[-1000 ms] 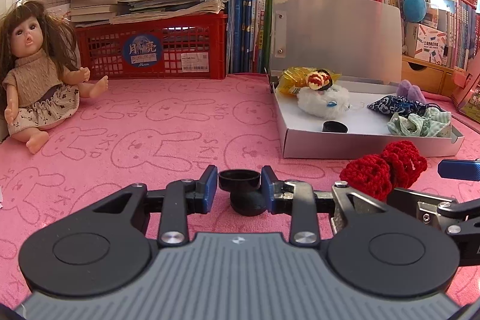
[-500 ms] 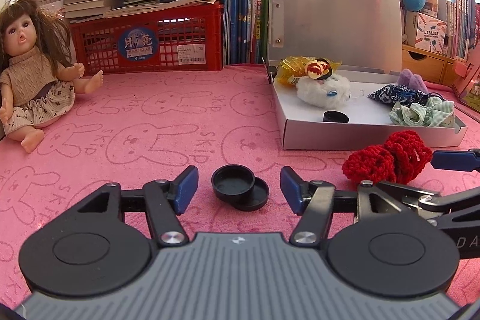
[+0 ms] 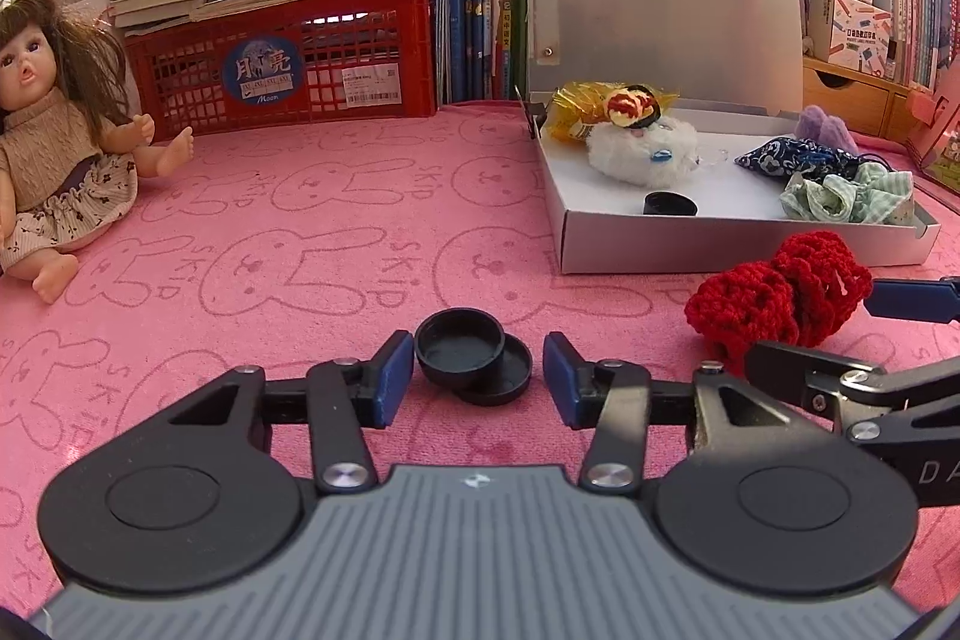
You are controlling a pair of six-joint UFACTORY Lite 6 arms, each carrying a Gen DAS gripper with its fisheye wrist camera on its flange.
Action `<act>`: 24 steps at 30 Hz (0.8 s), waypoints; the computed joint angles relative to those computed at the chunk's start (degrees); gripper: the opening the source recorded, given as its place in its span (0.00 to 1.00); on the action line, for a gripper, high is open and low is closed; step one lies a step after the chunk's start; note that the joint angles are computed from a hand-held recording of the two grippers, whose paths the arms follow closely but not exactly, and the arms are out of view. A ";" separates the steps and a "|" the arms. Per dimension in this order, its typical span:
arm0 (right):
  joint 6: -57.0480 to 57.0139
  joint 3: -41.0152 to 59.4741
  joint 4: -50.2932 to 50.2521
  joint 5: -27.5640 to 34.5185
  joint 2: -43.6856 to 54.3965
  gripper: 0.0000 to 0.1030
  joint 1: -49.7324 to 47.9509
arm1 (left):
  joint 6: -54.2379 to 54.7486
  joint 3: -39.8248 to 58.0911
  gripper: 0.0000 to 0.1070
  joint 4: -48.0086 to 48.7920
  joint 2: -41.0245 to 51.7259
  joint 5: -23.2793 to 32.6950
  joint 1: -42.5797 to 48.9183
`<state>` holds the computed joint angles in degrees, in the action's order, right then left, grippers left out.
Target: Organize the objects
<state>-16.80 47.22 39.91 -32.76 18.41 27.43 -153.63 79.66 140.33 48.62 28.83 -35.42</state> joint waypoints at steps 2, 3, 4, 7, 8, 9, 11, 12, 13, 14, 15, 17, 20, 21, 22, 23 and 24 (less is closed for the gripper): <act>0.31 -0.07 -0.27 0.09 -0.06 0.99 -0.21 | 0.23 -1.24 0.43 -0.39 -0.72 1.29 -0.54; 0.55 -0.15 -0.49 0.09 -0.09 0.99 -0.30 | -0.08 -2.03 0.41 -0.16 -1.28 1.50 -0.70; 0.75 -0.21 -0.72 0.12 -0.13 0.99 -0.36 | -1.06 -3.09 0.41 0.72 -2.00 1.57 -0.75; 0.42 -0.24 -0.54 0.08 -0.14 0.99 -0.34 | -2.70 -4.92 0.41 2.81 -3.13 1.75 -0.78; 0.39 -0.22 -0.52 0.08 -0.14 0.99 -0.31 | -2.82 -5.14 0.41 3.44 -3.23 1.76 -0.79; 0.37 -0.19 -0.45 0.07 -0.12 0.99 -0.30 | -2.85 -5.19 0.41 3.67 -3.23 1.97 -0.83; 0.03 -0.13 -0.04 0.09 -0.14 0.99 -0.22 | -2.31 -4.73 0.41 3.50 -2.99 1.94 -0.89; -0.10 -0.13 0.05 0.14 -0.20 0.99 -0.22 | -2.06 -4.46 0.41 3.06 -2.82 2.04 -1.01; -0.17 -0.14 0.12 0.13 -0.23 0.99 -0.23 | -1.47 -4.03 0.41 2.14 -2.61 1.88 -1.10; -0.26 -0.10 0.16 0.12 -0.23 0.99 -0.24 | -1.20 -3.65 0.41 1.82 -2.47 1.51 -1.07; -0.30 -0.06 0.12 0.11 -0.21 0.99 -0.27 | -1.31 -3.56 0.41 1.83 -2.45 1.31 -1.04; -0.26 -0.08 0.04 0.11 -0.21 0.99 -0.31 | -1.32 -3.63 0.41 1.75 -2.54 0.98 -0.95; -0.86 0.26 0.22 0.25 -0.22 0.99 -0.44 | -0.17 -3.55 0.41 0.80 -2.60 0.57 -0.99; -1.26 0.53 0.37 0.43 -0.18 0.99 -0.48 | 0.08 -3.42 0.42 0.58 -2.53 0.61 -0.99; -1.79 0.90 0.49 0.62 -0.03 0.99 -0.50 | 0.29 -3.08 0.43 0.27 -2.30 0.71 -0.95; -2.59 1.31 0.75 0.72 0.22 0.99 -0.43 | 0.51 -2.68 0.45 -0.20 -2.05 0.76 -0.93; -3.96 1.97 1.26 0.93 0.63 0.99 -0.35 | 0.73 -2.18 0.51 -0.70 -1.76 0.73 -0.87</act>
<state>-20.76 49.19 41.17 -31.83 19.04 27.07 -152.90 77.47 139.64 46.87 29.57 -36.29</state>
